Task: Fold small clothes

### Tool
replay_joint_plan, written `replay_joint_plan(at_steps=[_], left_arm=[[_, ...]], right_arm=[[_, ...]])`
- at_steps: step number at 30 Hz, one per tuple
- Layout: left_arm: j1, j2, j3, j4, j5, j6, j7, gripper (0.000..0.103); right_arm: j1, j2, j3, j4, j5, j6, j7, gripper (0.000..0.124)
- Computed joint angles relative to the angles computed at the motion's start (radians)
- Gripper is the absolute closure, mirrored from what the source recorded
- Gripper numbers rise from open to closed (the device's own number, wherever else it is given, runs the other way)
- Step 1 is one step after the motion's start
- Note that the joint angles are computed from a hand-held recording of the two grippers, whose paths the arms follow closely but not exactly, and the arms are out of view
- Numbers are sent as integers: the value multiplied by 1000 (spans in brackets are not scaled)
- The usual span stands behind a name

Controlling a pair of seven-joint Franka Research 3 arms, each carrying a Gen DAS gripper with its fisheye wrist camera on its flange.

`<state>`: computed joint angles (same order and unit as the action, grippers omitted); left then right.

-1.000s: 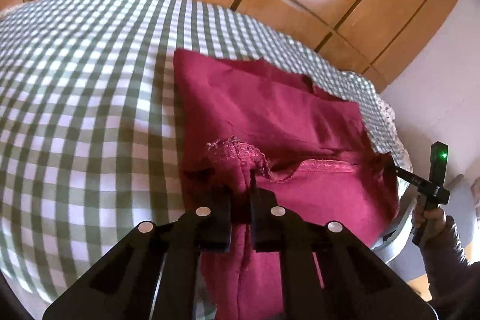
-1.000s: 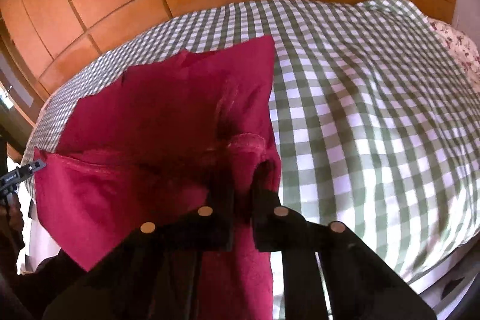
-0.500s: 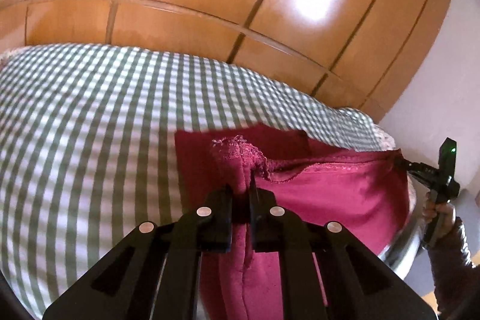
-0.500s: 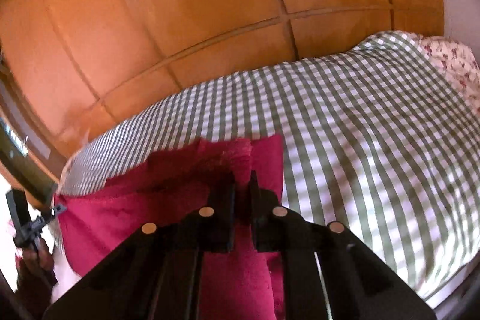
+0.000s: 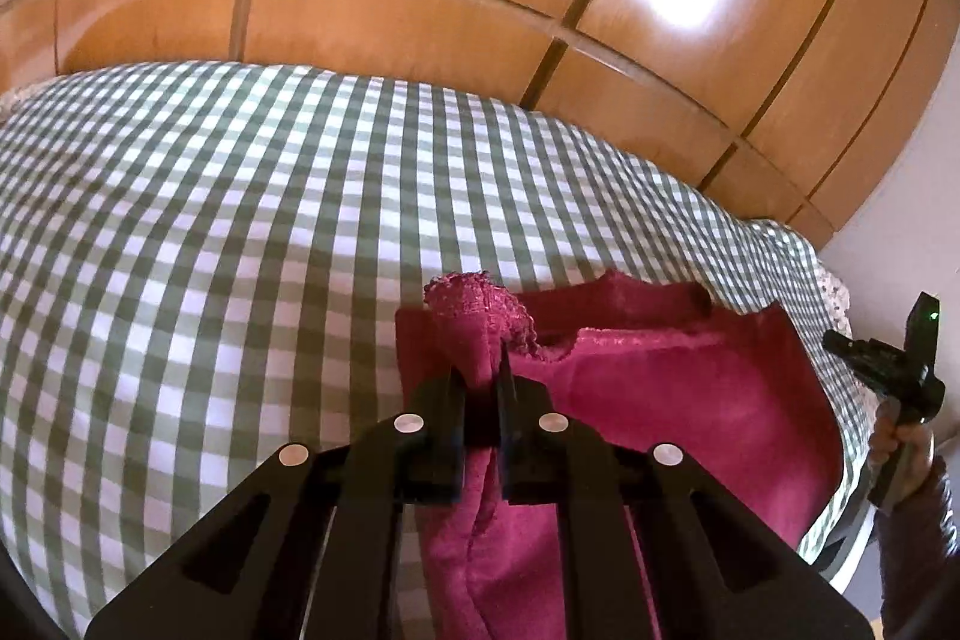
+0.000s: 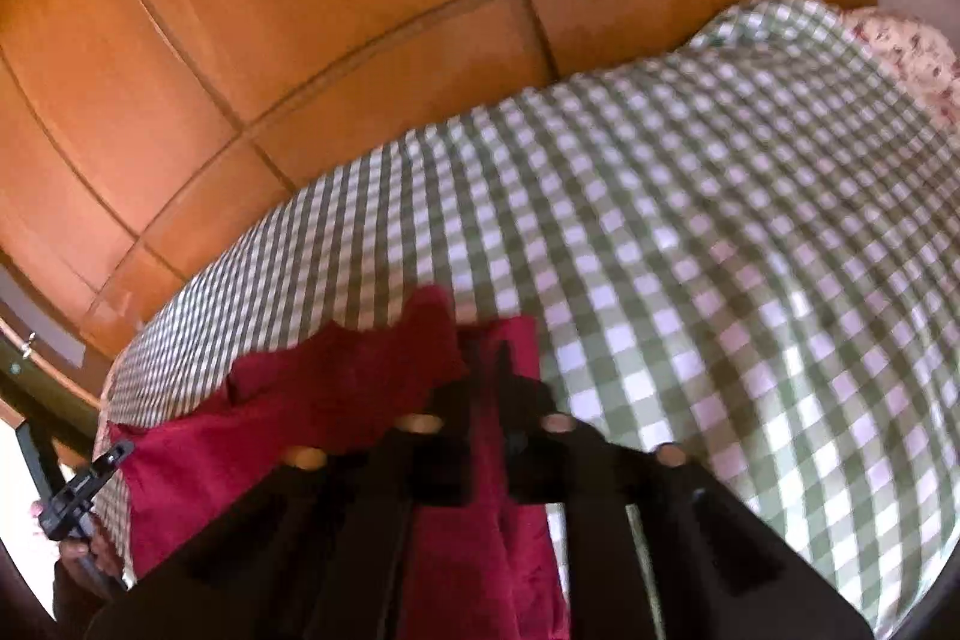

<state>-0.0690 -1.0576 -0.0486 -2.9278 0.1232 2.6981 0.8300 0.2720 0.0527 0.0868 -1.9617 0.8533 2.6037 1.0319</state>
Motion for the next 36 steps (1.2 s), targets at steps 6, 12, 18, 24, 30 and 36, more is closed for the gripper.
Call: replay_joint_plan(at_steps=[6,12,18,24,30,36], left_arm=[[-3,-33,-5,-18,-5,-11,-16,97],[-4,-38,-23,-6,9,-22,-31,97],[14,-81,-57,4,58,-41,-41,97],[76,103,-47,77,82,25,-72,97],[137,320,-75,168,131,-1,-93,97],[154,374,-89,205,170,-78,-131,82]], right_arm=[[21,46,18,38,-43,14,-7,78],[59,122,23,88,-284,38,93,118],[26,2,51,-6,-11,128,-97,119],[69,62,29,52,-166,214,56,119],[135,209,-54,115,-590,205,432,119],[68,200,5,96,-545,208,390,96]])
